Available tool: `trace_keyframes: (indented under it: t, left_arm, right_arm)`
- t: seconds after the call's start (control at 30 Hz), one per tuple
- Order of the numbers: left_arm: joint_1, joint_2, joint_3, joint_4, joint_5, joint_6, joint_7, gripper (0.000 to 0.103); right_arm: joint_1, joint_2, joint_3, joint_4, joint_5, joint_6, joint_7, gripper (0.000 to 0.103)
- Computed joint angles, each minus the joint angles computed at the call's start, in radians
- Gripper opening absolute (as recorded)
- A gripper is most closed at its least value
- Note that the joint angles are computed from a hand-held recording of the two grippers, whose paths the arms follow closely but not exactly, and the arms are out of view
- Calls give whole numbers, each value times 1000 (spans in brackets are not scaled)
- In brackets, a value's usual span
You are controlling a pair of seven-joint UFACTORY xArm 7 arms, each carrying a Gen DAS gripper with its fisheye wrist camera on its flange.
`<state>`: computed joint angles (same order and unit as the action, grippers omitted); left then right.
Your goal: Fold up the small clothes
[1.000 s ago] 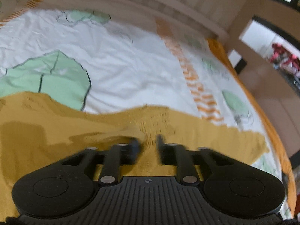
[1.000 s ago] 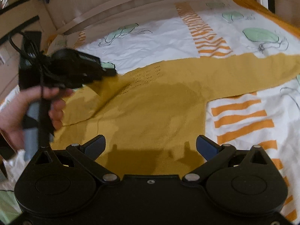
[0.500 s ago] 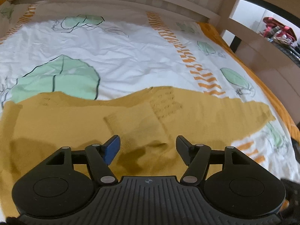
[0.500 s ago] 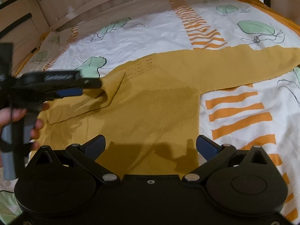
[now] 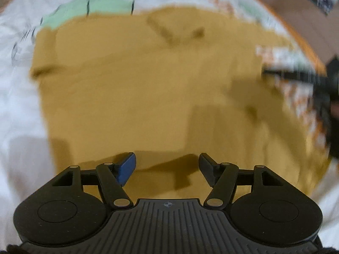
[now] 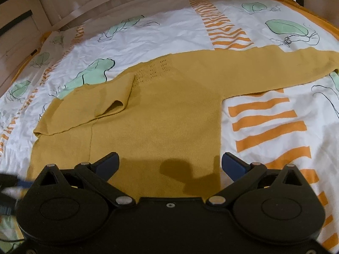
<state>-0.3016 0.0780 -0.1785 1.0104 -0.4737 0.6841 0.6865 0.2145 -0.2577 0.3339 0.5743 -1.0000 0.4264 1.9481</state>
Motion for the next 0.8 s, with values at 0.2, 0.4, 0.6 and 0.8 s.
trace_keyframes:
  t: [0.2, 0.4, 0.6, 0.8]
  left_arm:
    - [26, -125, 42, -90, 107, 89, 33, 64]
    - [49, -183, 70, -118, 176, 151, -6, 64]
    - [66, -246, 96, -144, 215, 223, -14, 64]
    - [70, -332, 123, -158, 124, 191, 9, 64]
  right_arm:
    - [11, 9, 4, 5, 4, 20, -8, 103]
    - [28, 26, 1, 17, -7, 36, -8, 103]
    - [42, 36, -8, 23, -27, 34, -1, 103]
    - [50, 53, -11, 38, -80, 13, 29, 103]
